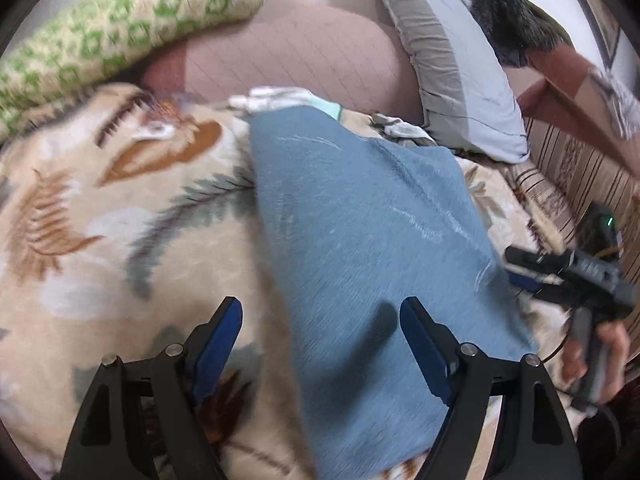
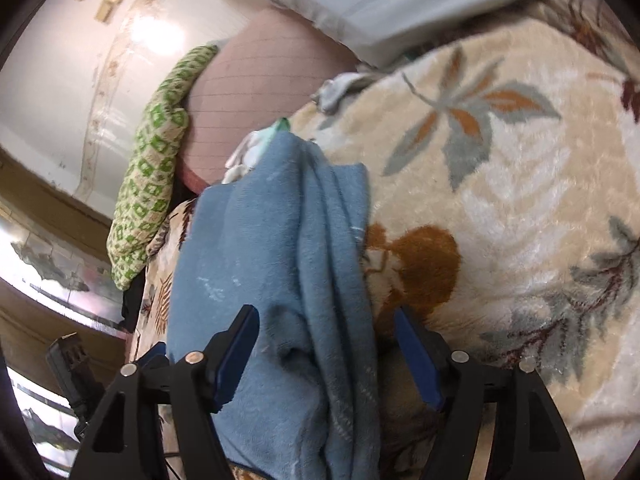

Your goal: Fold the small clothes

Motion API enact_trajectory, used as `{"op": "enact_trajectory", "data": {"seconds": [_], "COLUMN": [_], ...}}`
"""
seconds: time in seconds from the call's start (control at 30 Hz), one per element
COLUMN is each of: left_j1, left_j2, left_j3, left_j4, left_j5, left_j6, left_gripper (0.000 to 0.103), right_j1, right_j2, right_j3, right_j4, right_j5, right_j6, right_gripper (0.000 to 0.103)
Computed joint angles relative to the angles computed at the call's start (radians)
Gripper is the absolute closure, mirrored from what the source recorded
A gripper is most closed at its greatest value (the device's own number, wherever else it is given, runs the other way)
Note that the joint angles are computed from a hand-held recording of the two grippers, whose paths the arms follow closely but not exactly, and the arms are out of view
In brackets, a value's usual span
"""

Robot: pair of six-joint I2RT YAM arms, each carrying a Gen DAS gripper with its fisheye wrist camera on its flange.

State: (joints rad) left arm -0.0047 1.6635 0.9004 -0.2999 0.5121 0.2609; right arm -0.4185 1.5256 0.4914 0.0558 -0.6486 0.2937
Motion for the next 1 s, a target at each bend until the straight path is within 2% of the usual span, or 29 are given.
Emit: {"op": "enact_trajectory", "data": {"seconds": [0.1, 0.17, 0.33, 0.4, 0.5, 0.53, 0.57, 0.63, 0.8, 0.9, 0.93, 1.0], "left_j1": [-0.033, -0.044, -0.037, -0.037, -0.046, -0.042, -0.035, -0.020, -0.003, 0.044, 0.071, 0.110], "left_j2": [0.121, 0.188, 0.234, 0.223, 0.192, 0.189, 0.187, 0.173, 0.088, 0.035, 0.030, 0.028], "left_j3": [0.113, 0.175, 0.229, 0.214, 0.186, 0.192, 0.202, 0.219, 0.194, 0.177, 0.182, 0.184], "left_j4": [-0.075, -0.129, -0.181, -0.164, -0.139, -0.147, -0.158, -0.187, -0.218, -0.235, -0.253, -0.273], "left_j5": [0.031, 0.058, 0.106, 0.118, 0.113, 0.120, 0.129, 0.156, 0.146, 0.169, 0.183, 0.175], "left_j6": [-0.009, -0.016, -0.001, 0.010, 0.024, 0.029, 0.036, 0.056, 0.117, 0.138, 0.149, 0.174], "left_gripper": [0.021, 0.018, 0.018, 0.018, 0.033, 0.040, 0.052, 0.060, 0.063, 0.063, 0.063, 0.063], "right_j1": [-0.011, -0.010, 0.012, 0.048, 0.210, 0.242, 0.258, 0.282, 0.378, 0.456, 0.484, 0.577], "right_j2": [0.089, 0.140, 0.236, 0.268, 0.180, 0.151, 0.122, 0.059, -0.081, -0.158, -0.180, -0.203], "right_j3": [0.020, 0.035, 0.036, 0.040, 0.065, 0.069, 0.062, 0.051, 0.033, 0.047, 0.068, 0.114], "right_j4": [0.041, 0.058, 0.220, 0.276, 0.179, 0.157, 0.163, 0.158, 0.130, 0.106, 0.073, -0.013], "right_j5": [-0.040, -0.058, -0.153, -0.193, 0.045, 0.080, 0.086, 0.101, 0.190, 0.209, 0.238, 0.363], "right_j6": [0.015, 0.017, 0.078, 0.106, 0.072, 0.080, 0.100, 0.128, 0.185, 0.207, 0.197, 0.160], "right_gripper": [0.028, 0.028, 0.024, 0.024, 0.023, 0.023, 0.023, 0.027, 0.029, 0.041, 0.042, 0.042]}}
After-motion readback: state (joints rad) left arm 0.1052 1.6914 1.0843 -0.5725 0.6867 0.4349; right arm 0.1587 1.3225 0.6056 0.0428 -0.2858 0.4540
